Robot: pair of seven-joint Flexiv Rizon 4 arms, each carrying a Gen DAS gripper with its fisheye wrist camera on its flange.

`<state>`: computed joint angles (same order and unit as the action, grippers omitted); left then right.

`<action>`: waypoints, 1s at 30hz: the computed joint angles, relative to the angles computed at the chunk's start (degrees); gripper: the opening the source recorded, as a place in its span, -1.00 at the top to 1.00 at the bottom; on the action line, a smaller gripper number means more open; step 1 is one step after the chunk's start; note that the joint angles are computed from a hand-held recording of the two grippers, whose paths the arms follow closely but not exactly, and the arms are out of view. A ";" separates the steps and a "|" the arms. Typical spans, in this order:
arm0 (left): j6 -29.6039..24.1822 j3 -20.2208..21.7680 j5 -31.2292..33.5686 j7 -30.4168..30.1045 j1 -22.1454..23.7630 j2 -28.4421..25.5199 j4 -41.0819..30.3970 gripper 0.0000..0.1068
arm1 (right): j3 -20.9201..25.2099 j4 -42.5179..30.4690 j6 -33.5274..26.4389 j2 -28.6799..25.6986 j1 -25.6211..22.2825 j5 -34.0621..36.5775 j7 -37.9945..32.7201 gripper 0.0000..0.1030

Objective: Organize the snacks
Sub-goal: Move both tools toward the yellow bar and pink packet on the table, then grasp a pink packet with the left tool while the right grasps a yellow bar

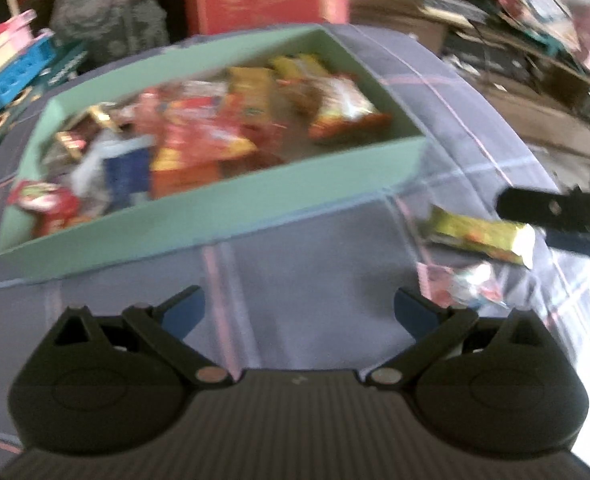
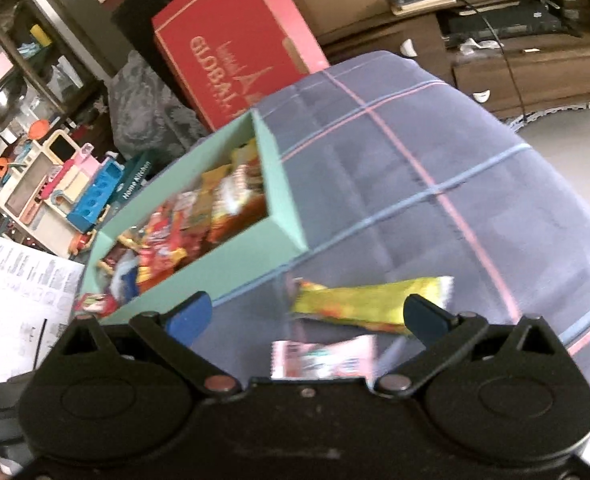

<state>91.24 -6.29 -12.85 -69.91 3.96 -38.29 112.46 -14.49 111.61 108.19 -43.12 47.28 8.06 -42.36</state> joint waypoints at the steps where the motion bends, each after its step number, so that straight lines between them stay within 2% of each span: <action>1: -0.45 -0.04 0.21 0.15 -0.61 -0.37 -0.30 -0.93 | 0.53 0.08 0.19 -0.12 -1.07 -0.68 -0.59 -1.00; 5: -2.76 1.55 0.96 0.16 -3.97 -1.56 -1.60 -0.93 | 4.54 -0.91 1.31 -0.81 -6.20 -3.06 -2.11 -1.00; 10: -6.38 4.86 1.62 -1.10 -7.84 -3.53 -4.67 -0.93 | 6.85 -2.52 0.75 -2.16 -9.42 -5.05 -4.19 -0.99; 13: -7.64 6.73 2.02 -2.72 -9.64 -4.95 -6.93 -0.93 | 7.64 -3.57 -0.78 -2.90 -10.46 -5.94 -4.14 -0.89; 15: -8.34 7.45 2.13 -3.83 -10.16 -5.71 -8.20 -0.93 | 8.35 -3.92 -1.87 -3.01 -11.08 -6.77 -4.04 -0.68; 19: -8.58 7.85 2.26 -5.43 -10.17 -6.88 -10.08 -0.93 | 9.58 -3.73 -2.40 -2.95 -11.57 -7.85 -3.34 -0.49; 22: -8.99 8.82 2.46 -6.82 -10.35 -7.88 -11.92 -0.93 | 12.62 -3.61 -1.84 -2.71 -13.98 -8.64 -2.61 -0.41; 25: -9.72 10.54 2.88 -8.66 -10.91 -8.65 -13.63 -0.93 | 19.15 -3.97 -1.55 -2.96 -19.67 -11.45 -2.19 -0.29; 30: -11.28 10.31 3.29 -10.69 -10.15 -8.19 -14.07 -0.93 | 15.40 -2.19 -0.29 -2.23 -16.85 -9.32 -0.57 -0.25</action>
<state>79.95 4.03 -9.55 -80.60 -6.20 -46.47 98.39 0.91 109.42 107.90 -45.35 30.43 -1.26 -42.93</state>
